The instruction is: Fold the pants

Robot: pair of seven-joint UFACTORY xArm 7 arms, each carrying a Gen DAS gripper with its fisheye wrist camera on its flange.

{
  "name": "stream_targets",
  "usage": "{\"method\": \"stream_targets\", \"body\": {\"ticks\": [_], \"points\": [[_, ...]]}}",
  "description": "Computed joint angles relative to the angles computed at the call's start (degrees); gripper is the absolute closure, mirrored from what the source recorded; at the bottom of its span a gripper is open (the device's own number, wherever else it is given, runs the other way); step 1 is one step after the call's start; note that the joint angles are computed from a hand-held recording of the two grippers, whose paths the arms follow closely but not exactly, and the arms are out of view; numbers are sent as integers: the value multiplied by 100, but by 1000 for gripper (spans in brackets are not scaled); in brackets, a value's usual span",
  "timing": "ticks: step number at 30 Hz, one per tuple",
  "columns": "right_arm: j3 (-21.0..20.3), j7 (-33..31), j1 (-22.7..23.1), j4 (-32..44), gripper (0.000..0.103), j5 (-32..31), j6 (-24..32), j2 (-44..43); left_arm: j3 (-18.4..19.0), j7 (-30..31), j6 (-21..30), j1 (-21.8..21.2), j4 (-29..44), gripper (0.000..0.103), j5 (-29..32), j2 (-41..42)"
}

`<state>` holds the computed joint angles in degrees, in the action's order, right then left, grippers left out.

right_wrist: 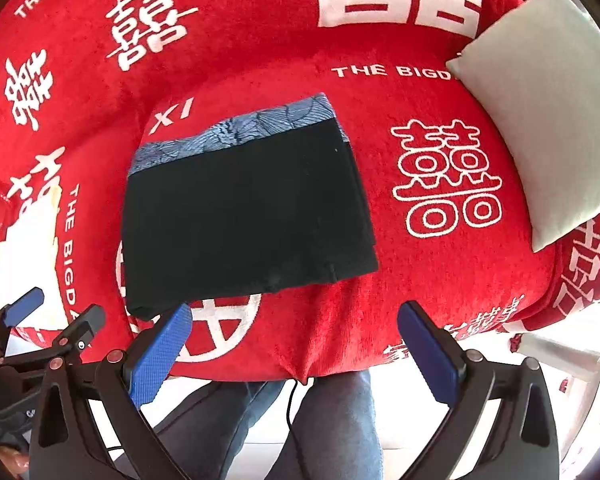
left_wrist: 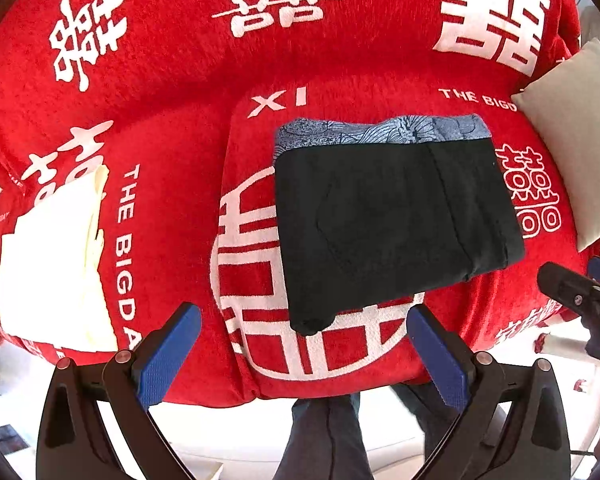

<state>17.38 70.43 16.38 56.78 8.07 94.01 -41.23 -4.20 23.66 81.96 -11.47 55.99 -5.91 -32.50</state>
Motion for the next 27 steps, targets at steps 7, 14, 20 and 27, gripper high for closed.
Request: {"method": "stream_targets", "body": {"ticks": [7, 14, 20, 27], "points": [[-18, -162, 39, 133, 0, -62, 66, 60, -66, -183, 100, -4, 55, 0, -29, -148], [-80, -350, 91, 61, 0, 98, 186, -143, -204, -576, 274, -24, 105, 0, 72, -354], [-76, -507, 76, 94, 0, 140, 262, -251, -285, -780, 437, -88, 150, 0, 141, -498], [-107, -616, -11, 90, 0, 149, 411, -401, -347, -921, 623, -142, 176, 0, 235, -621]]}}
